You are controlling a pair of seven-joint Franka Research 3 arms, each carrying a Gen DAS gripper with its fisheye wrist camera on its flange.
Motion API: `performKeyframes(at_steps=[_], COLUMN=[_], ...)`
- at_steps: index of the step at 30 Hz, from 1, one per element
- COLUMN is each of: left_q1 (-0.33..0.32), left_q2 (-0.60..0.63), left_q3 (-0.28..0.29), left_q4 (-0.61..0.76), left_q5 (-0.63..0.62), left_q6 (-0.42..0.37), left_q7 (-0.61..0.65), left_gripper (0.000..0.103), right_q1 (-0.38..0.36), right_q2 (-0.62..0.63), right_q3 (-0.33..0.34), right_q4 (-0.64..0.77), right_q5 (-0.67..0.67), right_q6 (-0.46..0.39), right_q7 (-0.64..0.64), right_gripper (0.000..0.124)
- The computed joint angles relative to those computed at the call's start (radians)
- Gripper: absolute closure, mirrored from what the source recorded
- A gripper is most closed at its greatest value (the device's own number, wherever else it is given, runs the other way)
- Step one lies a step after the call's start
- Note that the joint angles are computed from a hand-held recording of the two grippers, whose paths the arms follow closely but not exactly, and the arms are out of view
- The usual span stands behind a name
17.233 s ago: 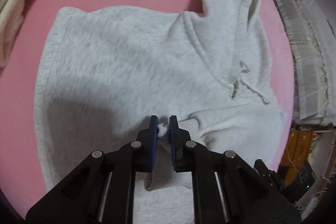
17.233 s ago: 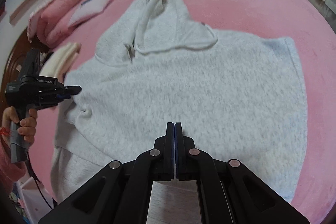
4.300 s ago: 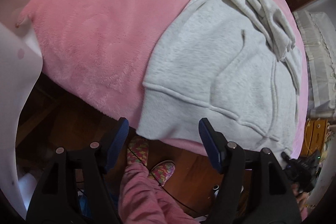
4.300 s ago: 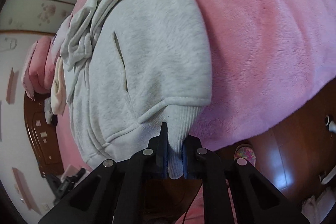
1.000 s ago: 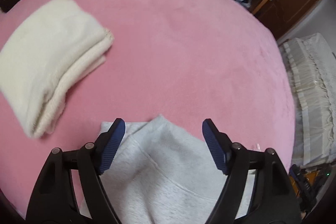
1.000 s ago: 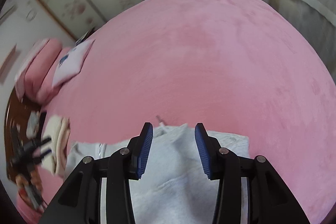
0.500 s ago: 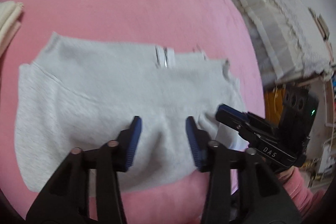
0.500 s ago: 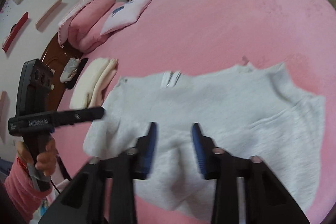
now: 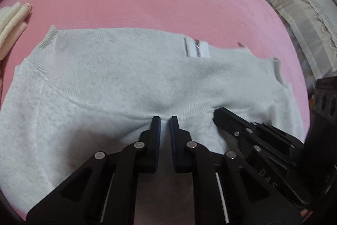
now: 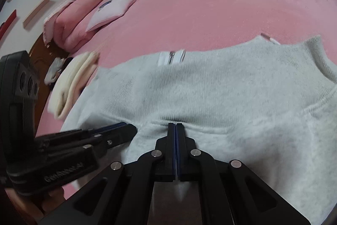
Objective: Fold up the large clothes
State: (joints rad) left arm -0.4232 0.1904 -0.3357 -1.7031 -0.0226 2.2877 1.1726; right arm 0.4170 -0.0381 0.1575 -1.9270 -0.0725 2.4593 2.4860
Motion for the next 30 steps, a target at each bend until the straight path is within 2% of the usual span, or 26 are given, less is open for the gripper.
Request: performKeyframes(at_steps=[1,2,3,5,8,10,12,15,16,19,22,23,24,25,26,27,28,30], left_q1=[-0.007,-0.012,-0.017,0.003,0.032,0.029,0.028,0.030,0.032,0.035,0.039,0.039,0.045,0.049,0.053,0.056,0.060,0.067], left_q2=[0.003,0.001,-0.003,-0.004,-0.025,-0.043,-0.051,-0.066,-0.063,-0.090,-0.103,-0.102,-0.120,-0.131,-0.138,-0.142,-0.147,-0.155], left_q3=[0.006,0.010,0.016,0.008,0.000,0.002,0.007,0.014,0.017,0.021,0.027,0.031,0.035,0.038,0.042,0.045,0.048,0.056], left_q4=[-0.012,-0.019,-0.027,-0.044,-0.077,-0.099,-0.105,-0.120,-0.098,-0.108,-0.097,-0.087,-0.100,-0.110,-0.114,-0.117,-0.123,-0.134], left_q5=[0.028,0.055,0.091,0.039,-0.050,-0.032,-0.027,-0.025,-0.024,-0.013,0.011,0.035,0.034,0.029,0.035,0.045,0.055,0.098], left_q6=[0.033,0.048,0.063,0.096,0.116,0.127,0.133,0.140,0.120,0.106,0.077,0.067,0.068,0.075,0.069,0.063,0.062,0.053], left_q7=[-0.024,-0.039,-0.056,-0.037,0.020,0.035,0.028,-0.004,-0.014,-0.033,-0.020,-0.031,-0.028,-0.032,-0.038,-0.041,-0.050,-0.086], left_gripper=[0.097,0.102,0.102,0.102,0.102,0.102,0.102,0.102,0.102,0.102,0.102,0.102,0.102,0.102,0.102,0.102,0.102,0.102], right_q1=[0.006,0.035,0.053,0.046,0.019,-0.011,-0.031,-0.064,-0.075,-0.180,-0.290,-0.287,-0.313,-0.316,-0.289,-0.275,-0.289,-0.356], right_q2=[0.015,0.028,0.030,0.005,-0.045,-0.091,-0.124,-0.159,-0.176,-0.259,-0.343,-0.358,-0.367,-0.387,-0.422,-0.462,-0.493,-0.518], right_q3=[-0.007,-0.036,-0.061,-0.071,-0.089,-0.089,-0.117,-0.106,-0.103,-0.036,0.027,0.020,0.045,0.034,-0.011,-0.052,-0.060,-0.009], right_q4=[0.010,0.018,0.018,-0.022,-0.065,-0.096,-0.141,-0.167,-0.181,-0.255,-0.341,-0.335,-0.319,-0.334,-0.368,-0.426,-0.455,-0.453], right_q5=[-0.035,-0.064,-0.064,-0.028,-0.004,-0.049,0.048,0.020,0.016,0.015,0.075,0.029,-0.088,-0.143,-0.129,-0.090,-0.069,-0.088], right_q6=[-0.001,0.002,0.006,0.043,0.030,-0.027,0.020,-0.008,-0.011,-0.003,0.015,-0.034,-0.134,-0.178,-0.166,-0.108,-0.101,-0.156], right_q7=[0.015,0.015,-0.007,-0.066,-0.113,-0.080,-0.153,-0.211,-0.222,-0.157,-0.137,-0.096,-0.015,0.023,0.067,0.083,0.077,0.028], right_gripper=[0.123,0.124,0.124,0.124,0.124,0.124,0.124,0.124,0.124,0.124,0.124,0.124,0.124,0.124,0.124,0.124,0.124,0.124])
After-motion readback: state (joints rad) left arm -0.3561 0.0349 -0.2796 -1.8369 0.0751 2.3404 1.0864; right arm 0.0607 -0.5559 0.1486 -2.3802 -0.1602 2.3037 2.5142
